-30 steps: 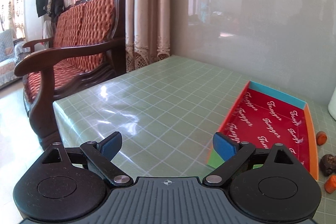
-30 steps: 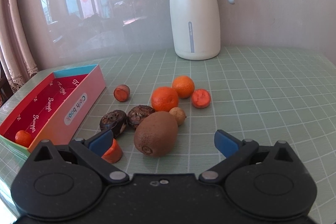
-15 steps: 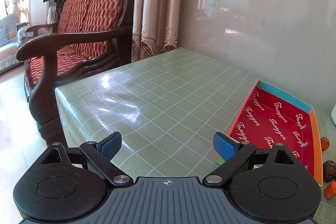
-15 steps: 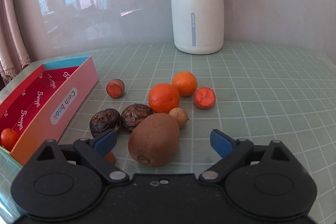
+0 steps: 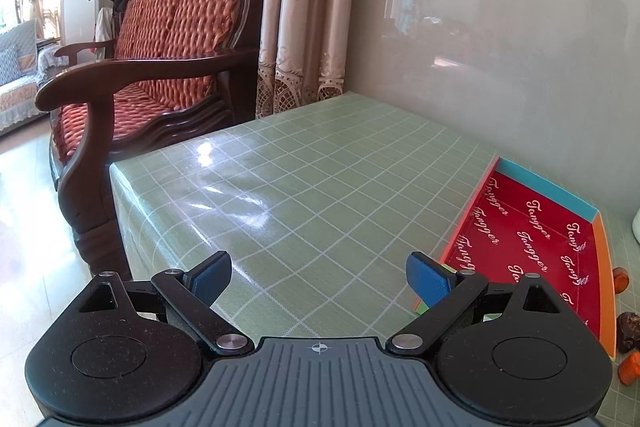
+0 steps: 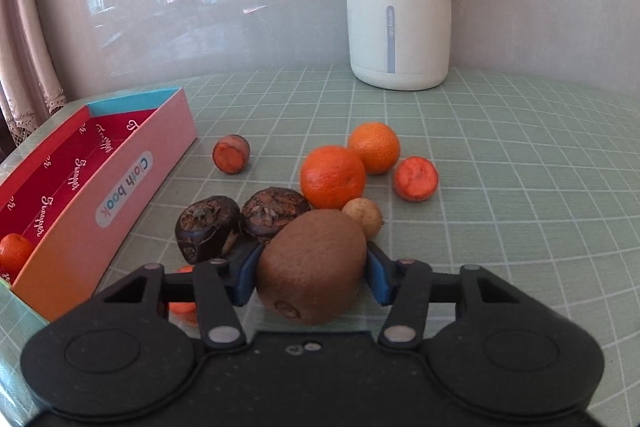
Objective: Organize fruits
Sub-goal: 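Carry the kiwi with the right tool into the red box and release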
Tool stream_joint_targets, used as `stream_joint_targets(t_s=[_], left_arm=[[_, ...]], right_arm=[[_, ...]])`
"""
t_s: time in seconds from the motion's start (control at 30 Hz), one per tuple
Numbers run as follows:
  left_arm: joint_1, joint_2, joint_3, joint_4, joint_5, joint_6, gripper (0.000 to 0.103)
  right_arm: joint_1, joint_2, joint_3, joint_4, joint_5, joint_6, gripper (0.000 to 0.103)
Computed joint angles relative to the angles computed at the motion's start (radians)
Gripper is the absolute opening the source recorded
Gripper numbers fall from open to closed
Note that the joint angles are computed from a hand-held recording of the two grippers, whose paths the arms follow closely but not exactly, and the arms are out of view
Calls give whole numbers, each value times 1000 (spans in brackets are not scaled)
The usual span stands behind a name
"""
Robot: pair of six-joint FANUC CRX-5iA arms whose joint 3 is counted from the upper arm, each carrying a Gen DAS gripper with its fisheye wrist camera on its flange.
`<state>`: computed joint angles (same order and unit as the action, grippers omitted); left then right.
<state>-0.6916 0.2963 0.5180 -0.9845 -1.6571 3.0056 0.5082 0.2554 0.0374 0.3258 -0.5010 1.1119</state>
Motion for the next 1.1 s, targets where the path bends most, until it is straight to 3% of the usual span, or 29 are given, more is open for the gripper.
stream_joint_targets(t_s=[0.63,0.9,1.1], left_arm=[[0,-44,-54,0,-12,78,94],[-11,-69,-86,-11,-34,94,94],[-13,-105,-134,-10,-60,127,94]], right_arm=[[7,-80,-80,-5,101,25,52],[58,-121,-81,-88,141,163,52],[95,-112,-16,-229,121,319,52]])
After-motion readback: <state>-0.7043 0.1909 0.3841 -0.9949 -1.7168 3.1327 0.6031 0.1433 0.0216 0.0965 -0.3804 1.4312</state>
